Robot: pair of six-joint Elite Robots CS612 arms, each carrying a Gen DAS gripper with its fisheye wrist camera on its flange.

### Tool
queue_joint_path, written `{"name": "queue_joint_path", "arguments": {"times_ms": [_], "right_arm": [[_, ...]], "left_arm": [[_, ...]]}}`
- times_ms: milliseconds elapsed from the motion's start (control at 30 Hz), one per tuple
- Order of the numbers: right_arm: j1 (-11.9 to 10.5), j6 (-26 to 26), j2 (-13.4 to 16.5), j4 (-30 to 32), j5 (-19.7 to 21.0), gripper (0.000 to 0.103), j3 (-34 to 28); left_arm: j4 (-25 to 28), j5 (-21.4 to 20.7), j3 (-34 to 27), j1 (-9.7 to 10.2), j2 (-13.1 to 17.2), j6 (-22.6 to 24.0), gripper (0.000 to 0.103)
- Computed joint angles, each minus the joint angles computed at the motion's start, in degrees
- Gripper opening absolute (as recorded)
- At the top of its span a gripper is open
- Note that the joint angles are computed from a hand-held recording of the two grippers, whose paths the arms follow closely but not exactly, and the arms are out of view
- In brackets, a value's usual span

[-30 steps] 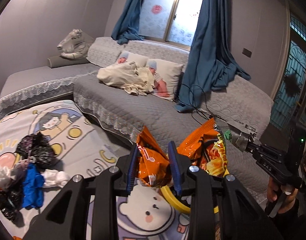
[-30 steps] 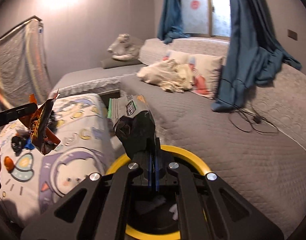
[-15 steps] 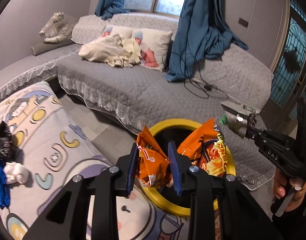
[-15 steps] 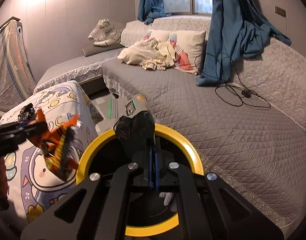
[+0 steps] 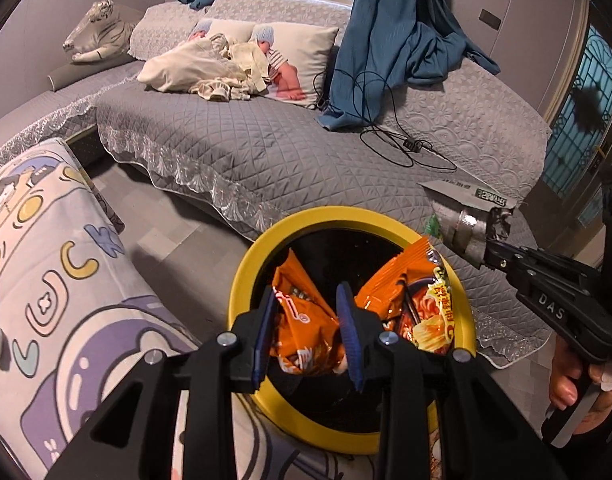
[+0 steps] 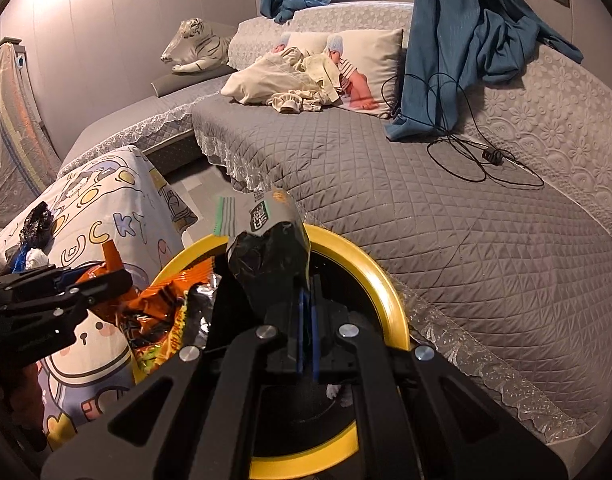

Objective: Collect trash
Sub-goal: 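Open both tools to drop the snack bags into the bin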

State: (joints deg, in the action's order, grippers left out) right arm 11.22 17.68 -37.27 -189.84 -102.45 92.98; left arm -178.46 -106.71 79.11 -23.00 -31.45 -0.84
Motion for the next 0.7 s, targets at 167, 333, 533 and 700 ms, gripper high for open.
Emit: {"name": "queue_joint_path", "arguments": {"times_ms": [167,333,533,700], "right_arm": [[-0.30,0.26,-0.13,1.48,0.78,0.003,-0.02],[-0.34,0.23,-0.13,2.99,0.88,0.005,-0.16],[-0.60,1.64,-0.29,2.28,0.61,0.037,0.32],[-0.25,1.26,-0.57,1.54,-0.66,0.038,0.57]], "left_arm": [[0.57,-1.65,-0.50,0.00,0.28,-0.70,0.038],[0.39,-1.31,-0.36,-0.11,0.18,-0.73,0.047],[0.06,-2.05,-0.50,0.30,0.14,-2.77,0.056],[-2.15,-1.60,0.55,0.67,-0.52,-3.14,0.060]]}}
